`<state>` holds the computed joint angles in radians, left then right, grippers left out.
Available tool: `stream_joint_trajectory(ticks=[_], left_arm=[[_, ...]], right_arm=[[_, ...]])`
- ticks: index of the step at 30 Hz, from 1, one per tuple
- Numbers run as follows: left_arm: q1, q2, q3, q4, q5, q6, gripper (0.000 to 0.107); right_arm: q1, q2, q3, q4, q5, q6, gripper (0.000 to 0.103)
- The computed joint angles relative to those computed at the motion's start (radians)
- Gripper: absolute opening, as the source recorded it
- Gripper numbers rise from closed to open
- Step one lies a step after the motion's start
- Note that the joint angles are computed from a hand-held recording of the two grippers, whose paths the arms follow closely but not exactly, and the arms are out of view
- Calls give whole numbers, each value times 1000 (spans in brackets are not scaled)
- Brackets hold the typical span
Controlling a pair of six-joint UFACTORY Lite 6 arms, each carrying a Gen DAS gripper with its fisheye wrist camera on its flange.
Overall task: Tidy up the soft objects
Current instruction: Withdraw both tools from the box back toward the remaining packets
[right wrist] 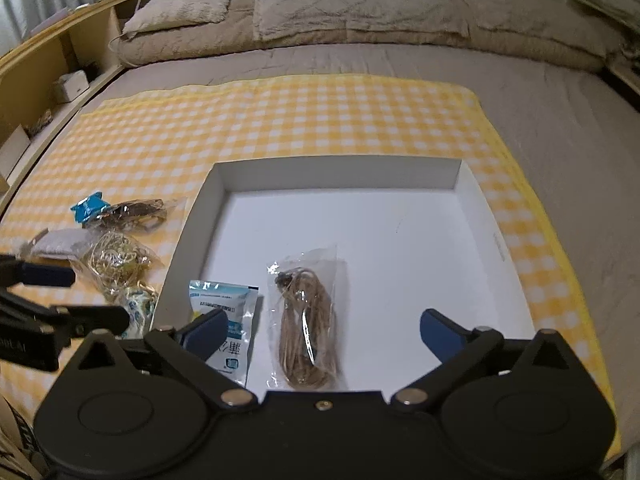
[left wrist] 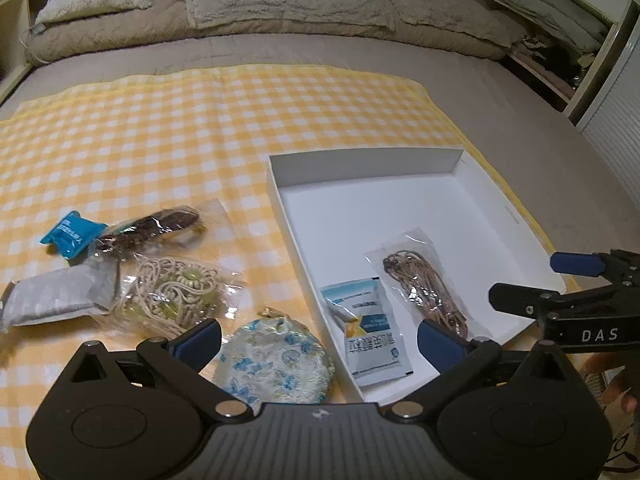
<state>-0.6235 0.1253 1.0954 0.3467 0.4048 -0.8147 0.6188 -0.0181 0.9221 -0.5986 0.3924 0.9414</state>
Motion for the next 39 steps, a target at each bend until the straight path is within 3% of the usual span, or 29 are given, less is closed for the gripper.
stream_joint_trajectory(ticks=[9, 26, 34, 39], left_arm=[[28, -55, -56, 188, 18, -165, 103], [269, -233, -203, 353, 9, -243, 103], [424, -313, -276, 238, -26, -100, 103], [519, -312, -286, 65, -34, 42, 103]], right_arm=[[23, 35, 38, -109, 13, 101, 103], [81, 230, 268, -120, -22, 77, 103], [119, 348, 423, -67, -21, -6, 103], [136, 428, 529, 20, -22, -125, 103]])
